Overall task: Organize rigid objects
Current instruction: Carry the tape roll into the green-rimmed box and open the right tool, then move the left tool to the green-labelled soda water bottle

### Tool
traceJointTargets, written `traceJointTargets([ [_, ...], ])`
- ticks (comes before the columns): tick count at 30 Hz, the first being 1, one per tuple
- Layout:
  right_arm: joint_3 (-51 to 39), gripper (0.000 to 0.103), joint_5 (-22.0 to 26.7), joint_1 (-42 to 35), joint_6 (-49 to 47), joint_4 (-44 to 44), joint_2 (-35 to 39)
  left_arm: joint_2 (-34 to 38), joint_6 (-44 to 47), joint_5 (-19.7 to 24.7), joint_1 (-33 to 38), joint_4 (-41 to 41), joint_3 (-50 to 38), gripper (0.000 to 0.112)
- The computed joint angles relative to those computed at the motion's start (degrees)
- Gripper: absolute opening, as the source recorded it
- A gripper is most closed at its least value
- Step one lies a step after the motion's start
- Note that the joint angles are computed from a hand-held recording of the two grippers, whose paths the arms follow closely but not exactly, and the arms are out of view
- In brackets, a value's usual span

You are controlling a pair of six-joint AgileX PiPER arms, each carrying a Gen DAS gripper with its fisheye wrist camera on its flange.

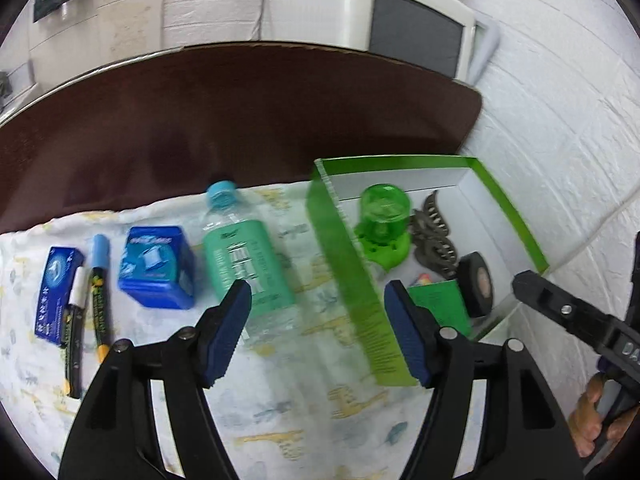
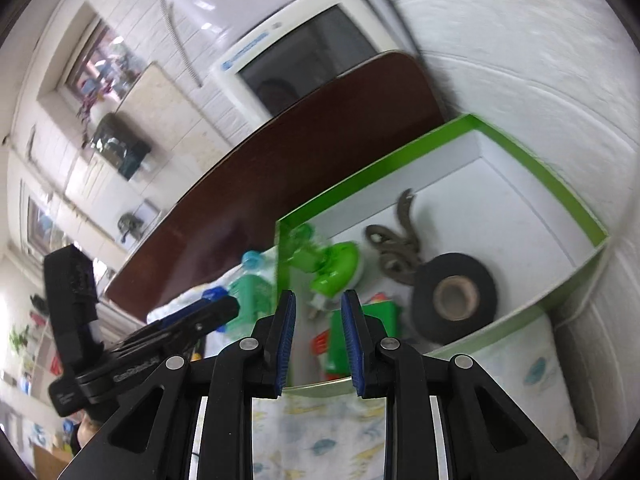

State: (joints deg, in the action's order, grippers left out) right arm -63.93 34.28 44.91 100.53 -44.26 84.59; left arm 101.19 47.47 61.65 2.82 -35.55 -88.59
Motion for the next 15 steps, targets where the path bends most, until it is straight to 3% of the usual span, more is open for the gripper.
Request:
traceJointTargets([
  [2, -3.4, 0.025, 0.2, 0.9, -3.5, 2.4, 2.7, 1.0, -0.9, -1.3, 0.8, 2.4, 0.5, 0.070],
  [5, -7.4, 0.025, 1.6, 2.6, -7.1, 4.6, 6.0, 3.7, -2.8, 0.5, 1.6, 3.9, -0.9, 0.073],
  [15, -17.0, 0.025, 3.6, 4.0, -16.5, 13.9, 14.9, 7.9, -7.8, -4.4, -2.5, 7.3, -2.3, 0.069],
])
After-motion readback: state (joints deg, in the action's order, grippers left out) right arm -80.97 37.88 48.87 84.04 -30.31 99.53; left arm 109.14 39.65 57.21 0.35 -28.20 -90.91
